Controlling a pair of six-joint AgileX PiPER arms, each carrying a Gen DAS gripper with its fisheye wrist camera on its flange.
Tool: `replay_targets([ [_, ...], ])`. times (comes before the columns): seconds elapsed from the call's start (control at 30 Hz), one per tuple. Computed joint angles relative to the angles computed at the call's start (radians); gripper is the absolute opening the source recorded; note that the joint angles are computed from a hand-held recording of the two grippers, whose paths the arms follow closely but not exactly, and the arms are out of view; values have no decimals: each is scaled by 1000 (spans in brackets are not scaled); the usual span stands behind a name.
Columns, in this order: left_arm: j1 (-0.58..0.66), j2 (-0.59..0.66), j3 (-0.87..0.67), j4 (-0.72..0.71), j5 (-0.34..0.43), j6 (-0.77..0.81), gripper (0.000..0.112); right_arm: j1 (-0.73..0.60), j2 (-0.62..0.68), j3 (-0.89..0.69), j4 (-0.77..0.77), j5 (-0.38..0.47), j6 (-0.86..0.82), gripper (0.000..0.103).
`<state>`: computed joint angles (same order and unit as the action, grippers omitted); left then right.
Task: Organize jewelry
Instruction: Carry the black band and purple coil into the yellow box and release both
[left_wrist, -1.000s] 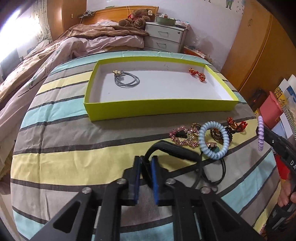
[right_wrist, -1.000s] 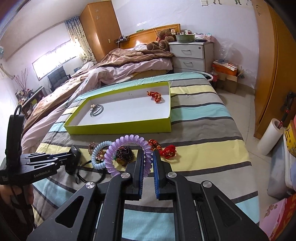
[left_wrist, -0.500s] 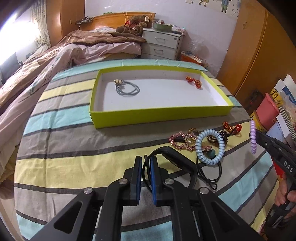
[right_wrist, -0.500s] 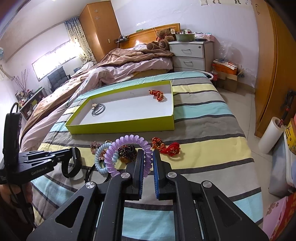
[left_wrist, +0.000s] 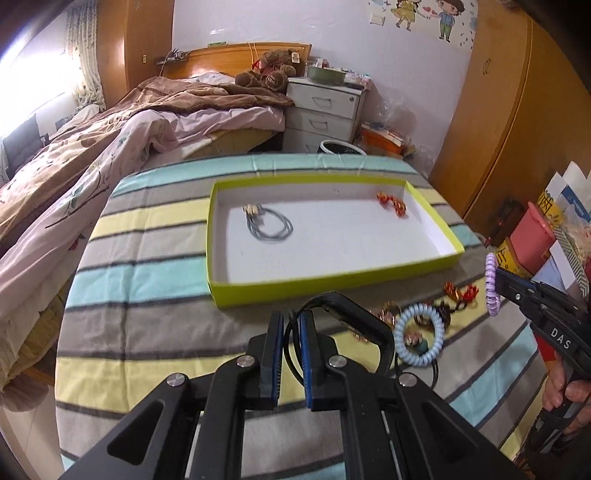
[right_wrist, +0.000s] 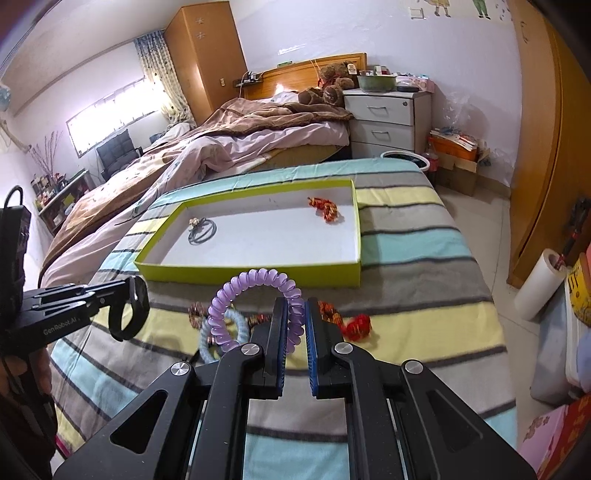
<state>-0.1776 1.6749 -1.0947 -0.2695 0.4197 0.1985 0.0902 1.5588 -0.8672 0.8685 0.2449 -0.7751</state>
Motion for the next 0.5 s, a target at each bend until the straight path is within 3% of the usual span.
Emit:
replay_targets([
  [0.3, 30, 116, -198, 48, 77, -9, 9, 32, 186, -302, -444, 84, 433, 9],
  [0.5, 44, 228, -340, 66, 131, -12, 9, 49, 347, -530, -594, 181, 579, 9],
])
